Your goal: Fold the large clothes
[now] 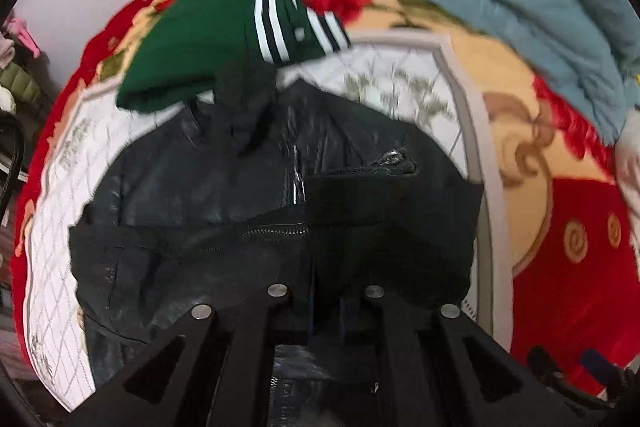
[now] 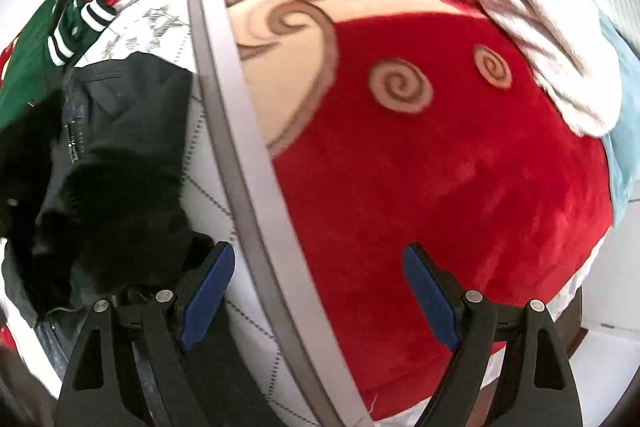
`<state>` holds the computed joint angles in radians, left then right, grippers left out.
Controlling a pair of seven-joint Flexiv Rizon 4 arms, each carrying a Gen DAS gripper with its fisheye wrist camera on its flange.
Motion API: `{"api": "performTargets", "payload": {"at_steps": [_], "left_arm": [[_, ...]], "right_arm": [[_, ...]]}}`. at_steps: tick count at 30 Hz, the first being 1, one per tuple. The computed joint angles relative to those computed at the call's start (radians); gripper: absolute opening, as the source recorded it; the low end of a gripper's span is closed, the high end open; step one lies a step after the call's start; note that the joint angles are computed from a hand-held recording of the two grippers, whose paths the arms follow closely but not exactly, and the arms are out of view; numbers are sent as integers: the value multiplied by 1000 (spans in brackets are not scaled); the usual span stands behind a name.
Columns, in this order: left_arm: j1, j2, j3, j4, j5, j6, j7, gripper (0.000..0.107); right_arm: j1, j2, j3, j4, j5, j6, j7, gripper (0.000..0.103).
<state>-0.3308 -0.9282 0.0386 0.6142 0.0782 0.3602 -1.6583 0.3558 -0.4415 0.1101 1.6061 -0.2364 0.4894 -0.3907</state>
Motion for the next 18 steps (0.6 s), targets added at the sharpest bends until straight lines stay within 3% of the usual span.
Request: {"api": "performTargets", "payload": {"at_steps": [2,4,5,6,13,18], "left_arm": [[12,4,-19,18,-28,-23,3,13],[27,17,-32,48,-53,-16,3,50],[33,21,-36,58,-63,-11,2,95],[41,29,-41,74,-75,2,0,103],[98,142,-31,214,-119,54,-49,103],[117,229,70,286,13,42,-146,103]], "right_arm": [[-12,14,3,24,15,26,-1,88],[-22,20,5,37,30,50,-2,88],[-30,23,8,40,44,63,-8,88],[-33,26,10,42,53,71,-10,88],[-68,3,35,-24,169,141,-76,88],[-96,-120,84,-201,304,229,-245,87]]}}
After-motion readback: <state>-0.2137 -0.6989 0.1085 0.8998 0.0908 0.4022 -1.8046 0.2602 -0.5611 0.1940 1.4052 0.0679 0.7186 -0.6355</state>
